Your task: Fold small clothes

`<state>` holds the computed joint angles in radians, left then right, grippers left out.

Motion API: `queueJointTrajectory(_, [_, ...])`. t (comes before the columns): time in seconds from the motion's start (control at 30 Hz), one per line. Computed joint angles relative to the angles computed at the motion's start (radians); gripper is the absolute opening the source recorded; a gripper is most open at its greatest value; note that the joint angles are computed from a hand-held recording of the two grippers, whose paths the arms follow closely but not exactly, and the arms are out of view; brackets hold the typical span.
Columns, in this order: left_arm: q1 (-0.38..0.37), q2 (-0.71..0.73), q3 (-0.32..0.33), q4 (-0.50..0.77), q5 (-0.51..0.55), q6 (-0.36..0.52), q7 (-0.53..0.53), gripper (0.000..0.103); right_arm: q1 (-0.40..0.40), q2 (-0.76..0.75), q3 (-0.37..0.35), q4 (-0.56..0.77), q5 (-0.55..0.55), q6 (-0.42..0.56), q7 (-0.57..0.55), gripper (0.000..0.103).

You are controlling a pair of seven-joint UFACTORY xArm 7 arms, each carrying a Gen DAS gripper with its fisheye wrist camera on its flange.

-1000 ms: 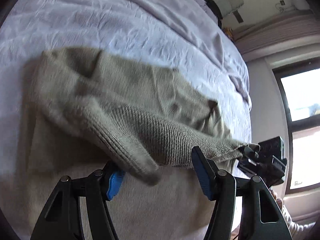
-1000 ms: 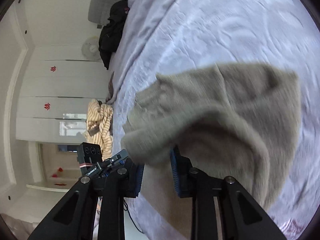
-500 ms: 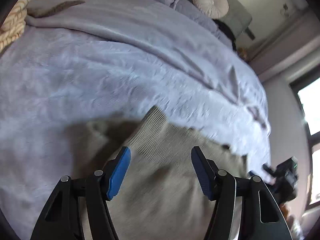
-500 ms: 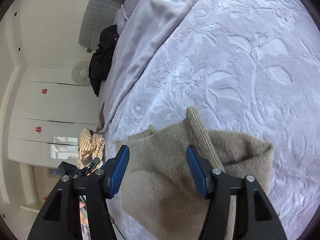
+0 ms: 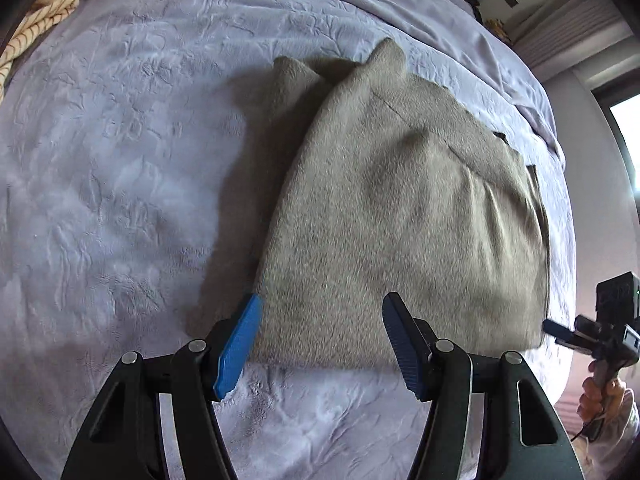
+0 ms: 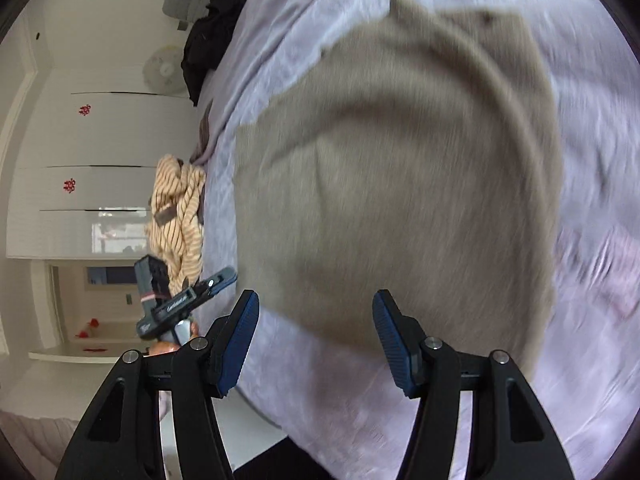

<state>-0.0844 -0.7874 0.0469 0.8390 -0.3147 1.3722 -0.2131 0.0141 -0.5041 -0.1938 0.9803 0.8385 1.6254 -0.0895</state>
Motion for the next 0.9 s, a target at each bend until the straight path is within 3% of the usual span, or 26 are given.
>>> queueJointTrajectory(0.17, [-0.026, 0.001, 0.044, -0.01, -0.035, 0.023, 0.082, 0.064, -0.013, -0.196, 0.058, -0.175, -0.006, -0.05, 0.156, 0.064])
queueJointTrajectory(0.33, [-0.005, 0.016, 0.067, 0.009, -0.026, 0.054, 0.142, 0.064, -0.015, -0.354, 0.064, -0.285, -0.036, -0.099, 0.312, 0.064])
queueJointTrajectory(0.47, [0.011, 0.022, 0.085, 0.0, -0.045, 0.077, 0.181, 0.064, 0.006, -0.405, 0.061, -0.32, -0.052, -0.137, 0.391, 0.064])
queueJointTrajectory(0.73, [-0.001, 0.026, 0.081, -0.02, -0.136, 0.024, 0.229, 0.063, 0.039, -0.42, 0.041, -0.356, -0.086, -0.21, 0.465, 0.064])
queueJointTrajectory(0.8, [-0.007, 0.04, 0.077, -0.02, -0.137, 0.028, 0.241, 0.048, 0.051, -0.411, 0.037, -0.358, -0.09, -0.224, 0.466, 0.064])
queueJointTrajectory(0.83, [-0.009, 0.05, 0.071, -0.019, -0.131, 0.034, 0.244, 0.023, 0.057, -0.406, 0.039, -0.359, -0.089, -0.231, 0.469, 0.064])
queueJointTrajectory(0.87, [-0.005, 0.062, 0.066, -0.017, -0.113, 0.045, 0.248, 0.008, 0.061, -0.402, 0.04, -0.362, -0.09, -0.237, 0.471, 0.064])
queueJointTrajectory(0.9, [0.001, 0.059, 0.069, -0.022, -0.112, 0.045, 0.251, 0.008, 0.063, -0.399, 0.039, -0.367, -0.09, -0.244, 0.475, 0.064])
